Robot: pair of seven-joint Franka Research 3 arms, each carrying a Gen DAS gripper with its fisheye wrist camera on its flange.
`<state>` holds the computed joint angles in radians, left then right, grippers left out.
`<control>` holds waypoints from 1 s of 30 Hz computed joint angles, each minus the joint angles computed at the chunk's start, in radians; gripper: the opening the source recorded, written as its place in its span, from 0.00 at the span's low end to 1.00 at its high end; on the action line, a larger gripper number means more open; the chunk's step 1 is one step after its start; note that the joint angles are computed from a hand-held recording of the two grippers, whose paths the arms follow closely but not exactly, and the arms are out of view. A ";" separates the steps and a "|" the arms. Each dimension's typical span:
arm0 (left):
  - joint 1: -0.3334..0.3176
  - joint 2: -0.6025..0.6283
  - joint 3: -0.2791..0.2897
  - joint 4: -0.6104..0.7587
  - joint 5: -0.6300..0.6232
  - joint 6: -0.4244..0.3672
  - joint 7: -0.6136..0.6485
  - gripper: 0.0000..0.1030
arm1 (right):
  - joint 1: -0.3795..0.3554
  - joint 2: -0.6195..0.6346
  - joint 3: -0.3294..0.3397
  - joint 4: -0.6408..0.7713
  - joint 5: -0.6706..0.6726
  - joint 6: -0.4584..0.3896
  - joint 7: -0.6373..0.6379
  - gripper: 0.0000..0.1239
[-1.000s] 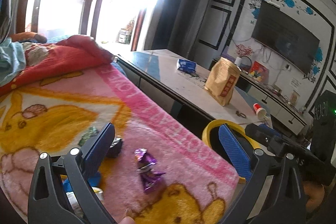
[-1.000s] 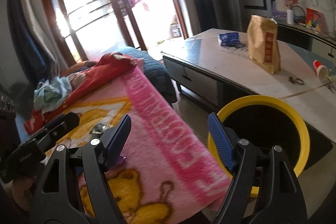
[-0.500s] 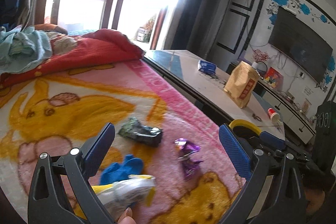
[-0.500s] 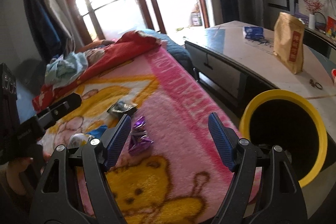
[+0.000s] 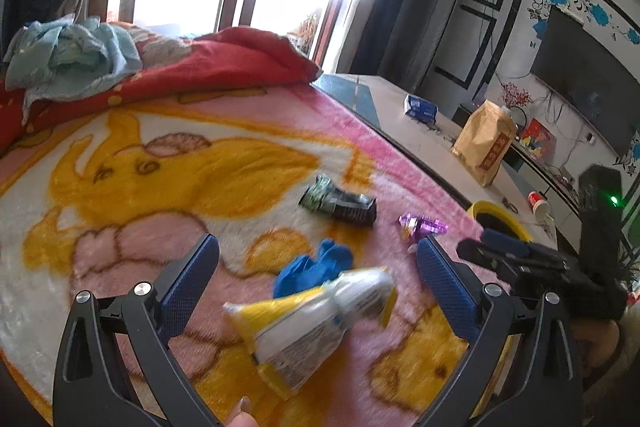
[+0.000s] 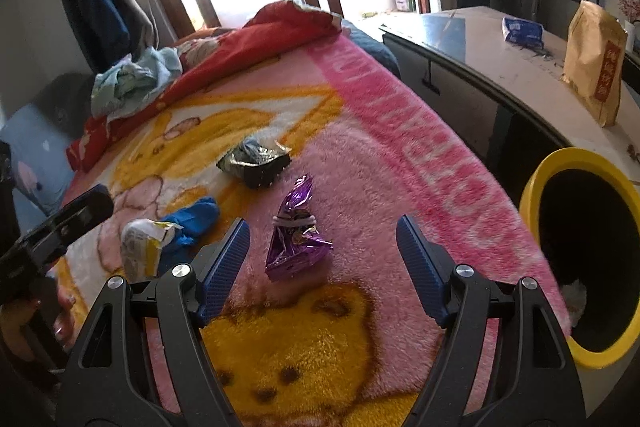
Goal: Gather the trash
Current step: 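Move both tools back toward the remaining wrappers on the blanket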
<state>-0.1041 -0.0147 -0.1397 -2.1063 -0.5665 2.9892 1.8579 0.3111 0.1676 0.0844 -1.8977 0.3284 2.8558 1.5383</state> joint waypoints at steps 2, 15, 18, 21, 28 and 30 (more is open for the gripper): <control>-0.001 -0.007 0.002 -0.009 -0.027 -0.014 0.031 0.94 | 0.002 0.016 -0.001 0.015 -0.007 -0.011 0.007 0.54; -0.003 -0.003 0.010 -0.029 0.007 -0.103 0.130 0.93 | -0.004 0.077 0.009 0.077 0.017 -0.070 -0.012 0.54; 0.004 0.006 0.005 -0.023 0.024 -0.123 0.118 0.93 | -0.002 0.085 0.011 0.087 0.025 -0.078 -0.018 0.54; 0.012 0.013 0.002 -0.014 -0.018 -0.135 0.139 0.93 | 0.000 0.091 0.013 0.093 0.026 -0.081 -0.027 0.52; 0.024 0.002 0.002 -0.014 -0.089 -0.163 0.218 0.93 | 0.000 0.093 0.012 0.096 0.036 -0.093 -0.033 0.45; 0.025 -0.006 0.006 -0.020 -0.094 -0.164 0.239 0.93 | -0.002 0.092 0.013 0.096 0.043 -0.095 -0.034 0.44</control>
<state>-0.0792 -0.0202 -0.1339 -2.1267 -0.6608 2.8249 2.0972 0.3092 0.2595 0.0974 -1.8018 0.3717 2.7603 1.5040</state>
